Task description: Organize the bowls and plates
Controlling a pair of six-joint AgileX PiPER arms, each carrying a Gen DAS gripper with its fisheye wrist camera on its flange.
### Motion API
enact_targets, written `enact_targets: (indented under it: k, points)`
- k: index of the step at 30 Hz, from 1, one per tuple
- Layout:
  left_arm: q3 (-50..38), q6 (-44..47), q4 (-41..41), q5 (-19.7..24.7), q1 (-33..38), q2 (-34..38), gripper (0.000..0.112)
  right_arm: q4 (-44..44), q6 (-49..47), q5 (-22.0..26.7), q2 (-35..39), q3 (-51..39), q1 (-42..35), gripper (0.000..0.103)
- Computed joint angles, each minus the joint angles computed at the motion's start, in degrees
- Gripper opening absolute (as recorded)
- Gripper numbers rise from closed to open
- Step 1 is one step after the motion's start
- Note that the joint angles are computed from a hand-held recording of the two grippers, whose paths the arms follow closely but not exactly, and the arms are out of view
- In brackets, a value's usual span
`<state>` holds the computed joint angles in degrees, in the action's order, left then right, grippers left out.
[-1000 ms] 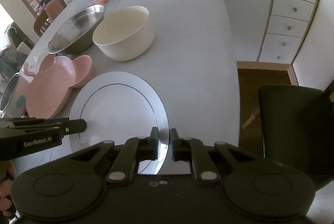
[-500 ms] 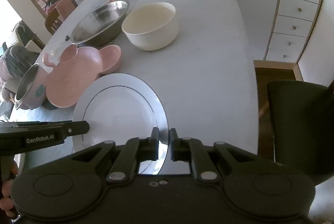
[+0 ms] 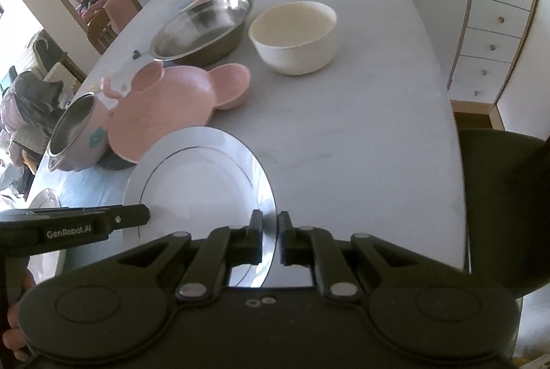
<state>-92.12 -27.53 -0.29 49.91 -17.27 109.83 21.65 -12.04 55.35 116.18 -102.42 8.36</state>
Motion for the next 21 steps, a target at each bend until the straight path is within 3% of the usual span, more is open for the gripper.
enact_targets:
  k: [21]
  points:
    - [17.78, 19.68, -9.43, -1.9, 17.95, -15.39, 0.021, -8.97, 19.11, -4.24, -2.2, 1.12, 17.49, 0.009]
